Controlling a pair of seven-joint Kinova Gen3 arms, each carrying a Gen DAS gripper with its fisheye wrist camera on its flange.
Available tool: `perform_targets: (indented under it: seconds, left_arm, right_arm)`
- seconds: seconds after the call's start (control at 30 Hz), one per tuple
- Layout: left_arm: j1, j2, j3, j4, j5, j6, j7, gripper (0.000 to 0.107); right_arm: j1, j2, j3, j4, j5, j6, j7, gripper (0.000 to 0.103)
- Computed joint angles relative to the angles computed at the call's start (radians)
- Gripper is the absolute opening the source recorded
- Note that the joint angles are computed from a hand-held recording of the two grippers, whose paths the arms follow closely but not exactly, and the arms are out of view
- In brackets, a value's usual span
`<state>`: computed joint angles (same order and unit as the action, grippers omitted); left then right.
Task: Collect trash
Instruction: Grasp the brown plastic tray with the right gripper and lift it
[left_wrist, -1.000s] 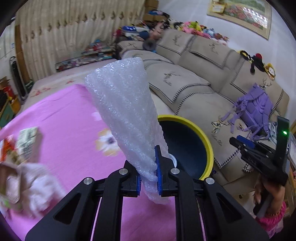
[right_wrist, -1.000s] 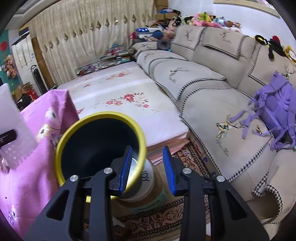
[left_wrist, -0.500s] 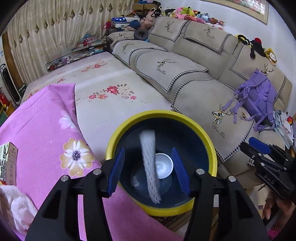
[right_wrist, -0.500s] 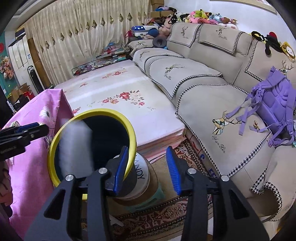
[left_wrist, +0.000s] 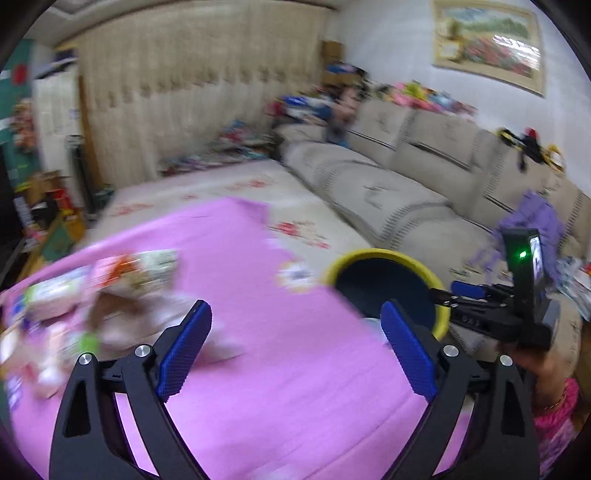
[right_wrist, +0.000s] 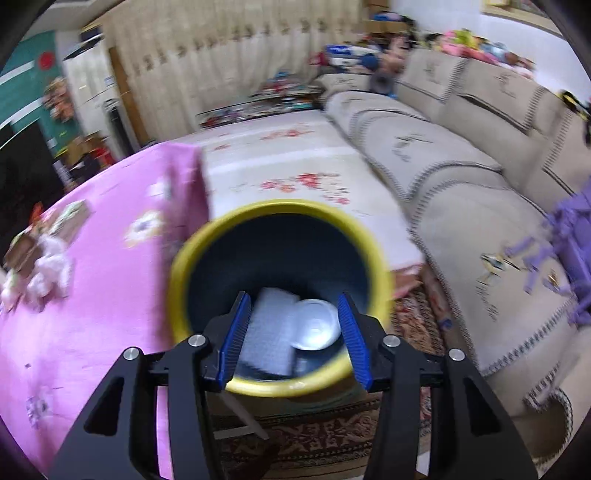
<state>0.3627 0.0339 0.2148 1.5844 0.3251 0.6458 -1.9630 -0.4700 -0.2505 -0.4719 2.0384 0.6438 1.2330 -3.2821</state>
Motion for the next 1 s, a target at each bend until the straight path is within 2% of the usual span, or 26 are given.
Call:
perform_targets:
  seconds: [0.13,0.27,0.33,0.47,0.6,0.73,0.9,1.0]
  left_arm:
    - [-0.075,-0.092,-0.083,0.083,0.047,0.009,-0.027,0.092]
    - [-0.146,-0.153,-0.145,0.139,0.066,0.015,-0.056,0.093]
    - [-0.16,-0.165,-0.197,0.159,0.114,0.022,-0.114,0.093]
    - [-0.199,-0.188,-0.254,0.193,0.193,0.027,-0.209,0.094]
    - [-0.223,-0.201,-0.283,0.218,0.247,0.027,-0.282,0.094]
    - [-0.247,-0.206,-0.29,0.236,0.275,0.028,-0.311,0.094]
    - [-0.259,-0.206,-0.295,0.257,0.299,0.021,-0.332,0.094]
    - [-0.265,-0.21,-0.298,0.269,0.312,0.017,-0.349,0.094]
  right_arm:
    - [-0.036,0.098,0.006,-0.09,0.061,-0.055,0.045,0.047]
    - [-0.098,0.193,0.049,-0.191,0.112,-0.142,0.118,0.047]
    - [-0.125,0.235,0.073,-0.241,0.127,-0.181,0.161,0.047]
    - [-0.186,0.331,0.112,-0.362,0.154,-0.25,0.242,0.047]
    - [-0.241,0.405,0.145,-0.464,0.182,-0.288,0.314,0.047]
    - [-0.274,0.485,0.182,-0.581,0.142,-0.311,0.435,0.047]
    - [-0.307,0.587,0.239,-0.718,0.077,-0.303,0.547,0.036]
    - [-0.301,0.612,0.259,-0.756,0.028,-0.31,0.596,0.032]
